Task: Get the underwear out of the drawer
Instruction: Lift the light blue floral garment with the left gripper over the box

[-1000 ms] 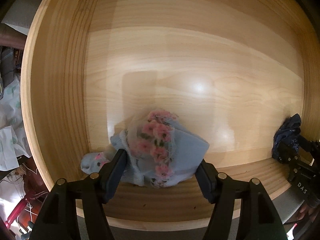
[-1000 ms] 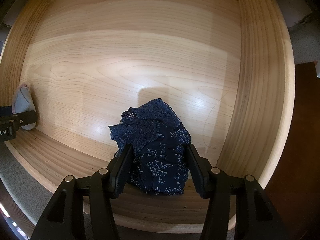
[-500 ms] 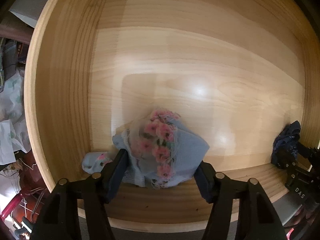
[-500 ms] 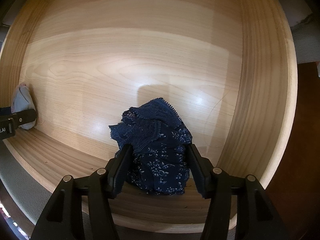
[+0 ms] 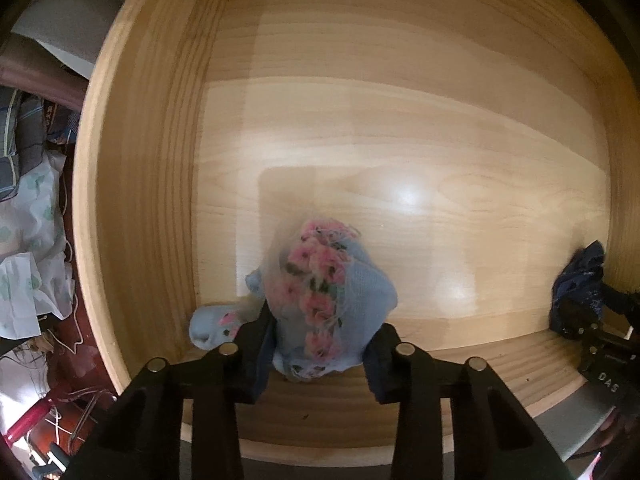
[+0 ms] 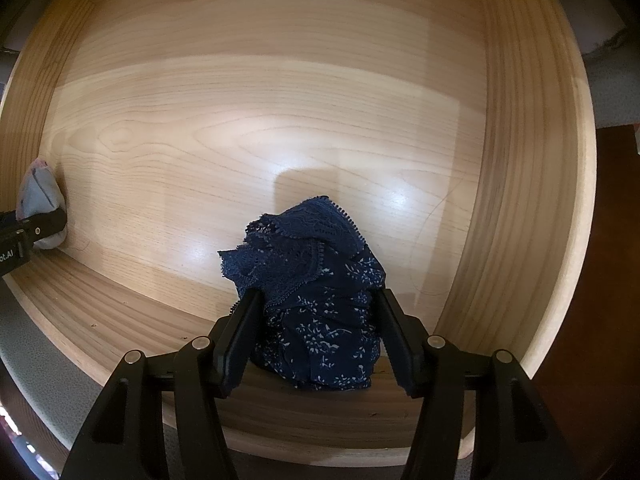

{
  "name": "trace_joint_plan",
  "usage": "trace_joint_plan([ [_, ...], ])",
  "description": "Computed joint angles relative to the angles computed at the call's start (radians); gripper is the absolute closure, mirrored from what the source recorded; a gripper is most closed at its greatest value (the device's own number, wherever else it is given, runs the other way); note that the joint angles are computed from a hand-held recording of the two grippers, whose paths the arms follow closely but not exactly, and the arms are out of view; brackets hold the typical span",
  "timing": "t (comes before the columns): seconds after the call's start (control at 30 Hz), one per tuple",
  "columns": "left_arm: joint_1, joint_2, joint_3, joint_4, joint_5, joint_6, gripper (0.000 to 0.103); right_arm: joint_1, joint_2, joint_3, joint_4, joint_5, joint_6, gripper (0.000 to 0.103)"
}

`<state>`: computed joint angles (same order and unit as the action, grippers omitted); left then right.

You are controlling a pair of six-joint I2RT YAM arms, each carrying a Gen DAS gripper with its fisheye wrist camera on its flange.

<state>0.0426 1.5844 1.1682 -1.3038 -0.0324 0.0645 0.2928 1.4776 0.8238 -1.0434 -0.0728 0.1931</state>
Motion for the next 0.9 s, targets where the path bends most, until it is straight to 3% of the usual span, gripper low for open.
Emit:
trace_joint_plan([
  [0.33, 0.062, -0.059, 0.116, -0.086, 0.067, 0.058, 0.069, 0.002, 0.003, -0.006, 0.010, 0.000, 0.001, 0.049],
  [0.8, -0.016, -0.247, 0.270, -0.151, 0.038, 0.076, 0.069, 0.000, 0.005, -0.006, 0.013, 0.000, 0.001, 0.049],
  [0.9, -0.030, -0.235, 0.390, -0.191, 0.068, 0.072, 0.069, 0.000, 0.005, -0.006, 0.013, 0.000, 0.000, 0.049],
])
